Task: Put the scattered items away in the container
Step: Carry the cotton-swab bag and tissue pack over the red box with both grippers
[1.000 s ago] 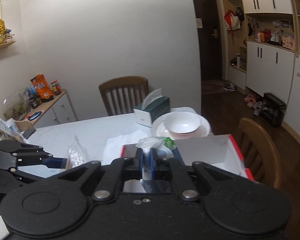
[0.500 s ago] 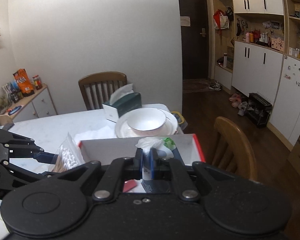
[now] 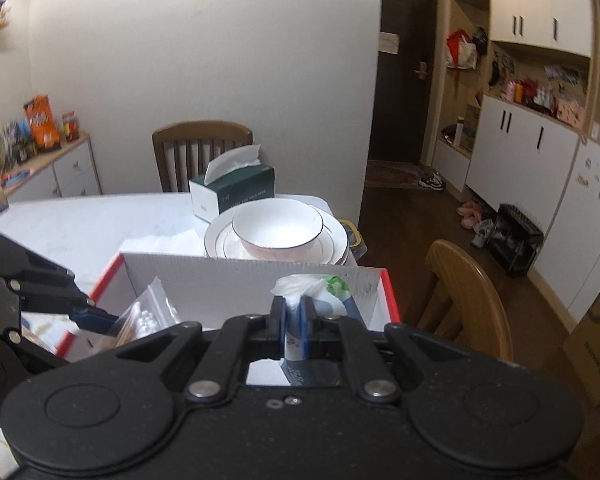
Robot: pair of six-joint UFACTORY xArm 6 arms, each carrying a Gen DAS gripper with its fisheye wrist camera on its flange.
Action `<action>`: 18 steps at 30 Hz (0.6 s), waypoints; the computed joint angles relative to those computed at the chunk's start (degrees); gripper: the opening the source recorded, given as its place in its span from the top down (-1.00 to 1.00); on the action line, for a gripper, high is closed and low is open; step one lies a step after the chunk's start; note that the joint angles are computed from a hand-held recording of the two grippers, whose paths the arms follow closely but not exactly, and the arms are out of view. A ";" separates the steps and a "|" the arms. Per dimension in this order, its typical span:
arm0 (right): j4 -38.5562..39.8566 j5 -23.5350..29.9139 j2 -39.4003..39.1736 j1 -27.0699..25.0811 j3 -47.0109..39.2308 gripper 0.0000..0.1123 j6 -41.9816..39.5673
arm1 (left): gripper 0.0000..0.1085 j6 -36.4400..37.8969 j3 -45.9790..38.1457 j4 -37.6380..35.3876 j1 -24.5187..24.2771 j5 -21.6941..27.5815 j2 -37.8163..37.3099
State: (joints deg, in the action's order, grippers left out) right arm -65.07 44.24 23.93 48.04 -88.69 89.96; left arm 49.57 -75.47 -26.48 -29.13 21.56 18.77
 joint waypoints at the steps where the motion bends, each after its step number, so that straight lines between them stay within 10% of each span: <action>1: 0.33 0.00 0.51 -0.12 -0.43 0.89 -1.08 | 0.30 -0.98 -0.20 1.02 -0.04 -0.25 0.43; 18: 6.02 -10.01 3.73 -2.50 -0.61 0.86 -2.34 | 0.30 -10.25 -7.35 8.29 0.59 9.77 6.76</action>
State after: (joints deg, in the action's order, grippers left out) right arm -59.05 34.23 27.67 45.54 -89.30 87.62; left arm 39.32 -82.82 -18.20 -28.55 31.33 25.53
